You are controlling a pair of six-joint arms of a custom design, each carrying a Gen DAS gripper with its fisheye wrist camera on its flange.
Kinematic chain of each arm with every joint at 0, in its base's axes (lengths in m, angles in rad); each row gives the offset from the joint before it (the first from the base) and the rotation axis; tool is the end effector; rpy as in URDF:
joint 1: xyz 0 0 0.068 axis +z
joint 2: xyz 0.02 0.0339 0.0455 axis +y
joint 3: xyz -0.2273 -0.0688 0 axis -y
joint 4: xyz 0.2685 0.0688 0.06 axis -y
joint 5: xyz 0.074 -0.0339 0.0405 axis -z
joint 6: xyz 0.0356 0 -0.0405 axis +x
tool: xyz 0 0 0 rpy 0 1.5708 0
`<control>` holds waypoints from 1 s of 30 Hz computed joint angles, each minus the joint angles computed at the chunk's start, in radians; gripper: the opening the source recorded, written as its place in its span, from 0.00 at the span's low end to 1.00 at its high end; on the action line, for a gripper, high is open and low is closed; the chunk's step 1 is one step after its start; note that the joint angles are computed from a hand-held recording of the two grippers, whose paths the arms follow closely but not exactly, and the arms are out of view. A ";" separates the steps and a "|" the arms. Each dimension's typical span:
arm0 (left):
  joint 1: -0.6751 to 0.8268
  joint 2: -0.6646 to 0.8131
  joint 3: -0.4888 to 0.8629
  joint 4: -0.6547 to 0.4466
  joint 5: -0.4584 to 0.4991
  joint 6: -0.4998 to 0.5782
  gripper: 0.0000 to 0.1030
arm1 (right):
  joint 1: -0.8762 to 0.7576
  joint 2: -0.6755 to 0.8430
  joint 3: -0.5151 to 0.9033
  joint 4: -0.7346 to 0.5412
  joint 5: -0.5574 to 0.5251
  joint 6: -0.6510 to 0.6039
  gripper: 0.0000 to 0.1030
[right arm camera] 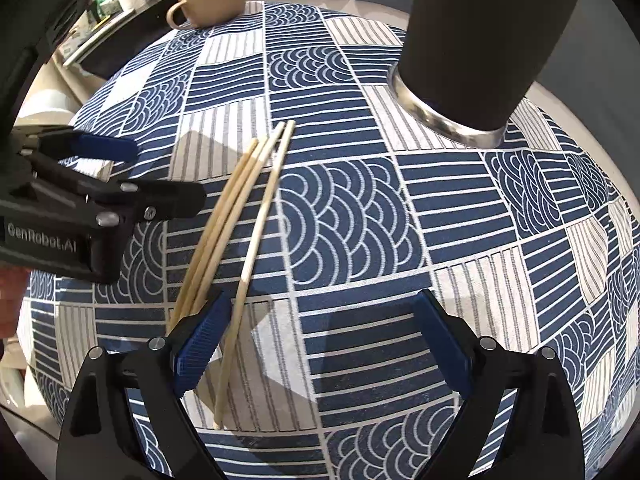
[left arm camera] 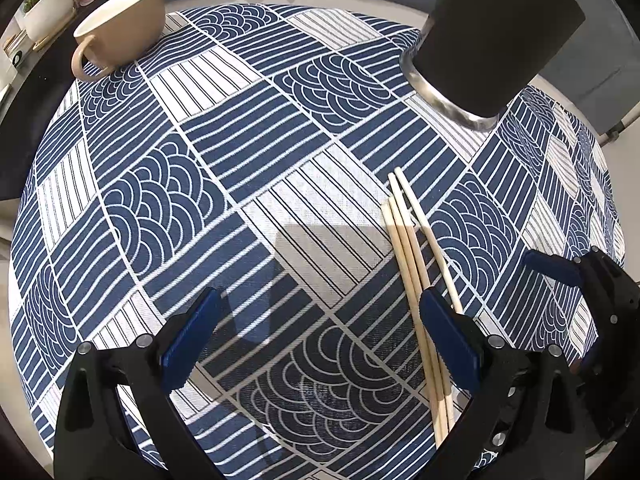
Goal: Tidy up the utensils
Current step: 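Close the right tool on one chopstick while the left tool closes on another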
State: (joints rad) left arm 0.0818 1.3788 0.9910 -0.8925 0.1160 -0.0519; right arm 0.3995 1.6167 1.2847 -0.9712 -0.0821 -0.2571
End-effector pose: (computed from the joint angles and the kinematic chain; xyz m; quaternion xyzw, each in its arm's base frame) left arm 0.2786 0.0187 0.1859 -0.0576 0.9862 -0.0552 0.1453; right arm 0.3054 0.1321 0.2042 -0.3245 0.9356 0.0501 0.1301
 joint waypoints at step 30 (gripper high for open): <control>-0.164 0.115 0.136 -0.116 -0.170 -0.253 0.30 | -0.137 0.020 0.064 -0.073 -0.038 -0.160 0.05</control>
State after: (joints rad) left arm -0.0825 1.4941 1.1271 -1.0085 -0.0538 -0.3051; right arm 0.2629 1.6372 1.3486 -1.0445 -0.1201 -0.4171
